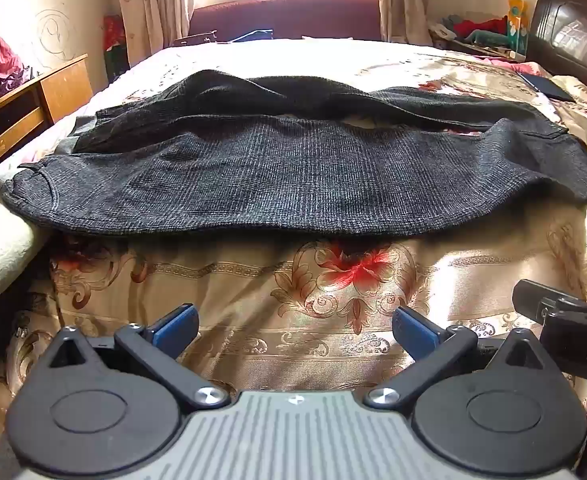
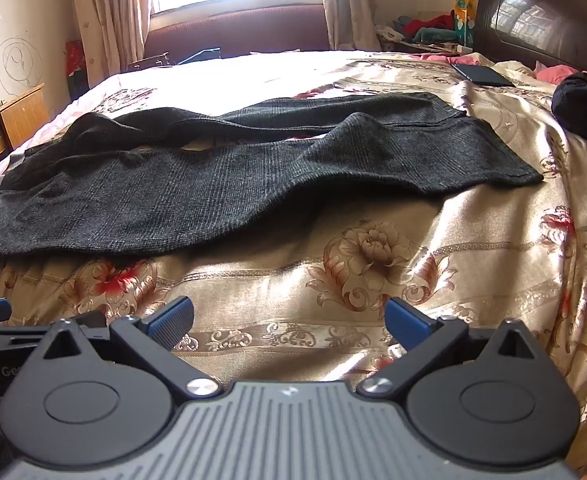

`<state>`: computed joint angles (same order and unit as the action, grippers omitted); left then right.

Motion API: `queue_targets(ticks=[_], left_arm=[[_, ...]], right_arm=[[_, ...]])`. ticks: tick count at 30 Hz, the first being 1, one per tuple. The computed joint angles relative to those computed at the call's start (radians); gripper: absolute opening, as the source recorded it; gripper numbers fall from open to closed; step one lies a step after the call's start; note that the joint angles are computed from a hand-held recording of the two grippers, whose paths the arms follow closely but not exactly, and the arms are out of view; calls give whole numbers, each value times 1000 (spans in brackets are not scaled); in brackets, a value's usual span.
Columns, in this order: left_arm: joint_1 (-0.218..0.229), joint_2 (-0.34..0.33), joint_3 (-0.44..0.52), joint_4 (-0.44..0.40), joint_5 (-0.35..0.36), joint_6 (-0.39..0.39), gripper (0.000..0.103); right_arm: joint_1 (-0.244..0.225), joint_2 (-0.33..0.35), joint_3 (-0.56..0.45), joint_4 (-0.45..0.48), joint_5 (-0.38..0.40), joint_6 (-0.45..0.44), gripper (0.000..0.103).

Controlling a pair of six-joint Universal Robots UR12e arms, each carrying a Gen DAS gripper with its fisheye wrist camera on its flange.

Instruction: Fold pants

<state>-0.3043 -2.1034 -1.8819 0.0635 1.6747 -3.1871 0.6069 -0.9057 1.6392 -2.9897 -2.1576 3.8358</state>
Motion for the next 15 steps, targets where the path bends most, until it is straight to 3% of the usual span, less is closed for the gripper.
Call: queue_targets(ticks=[15], left_arm=[[0,-1,0,2,2,1,103]], right_arm=[[0,0,2,-7,9,0,101]])
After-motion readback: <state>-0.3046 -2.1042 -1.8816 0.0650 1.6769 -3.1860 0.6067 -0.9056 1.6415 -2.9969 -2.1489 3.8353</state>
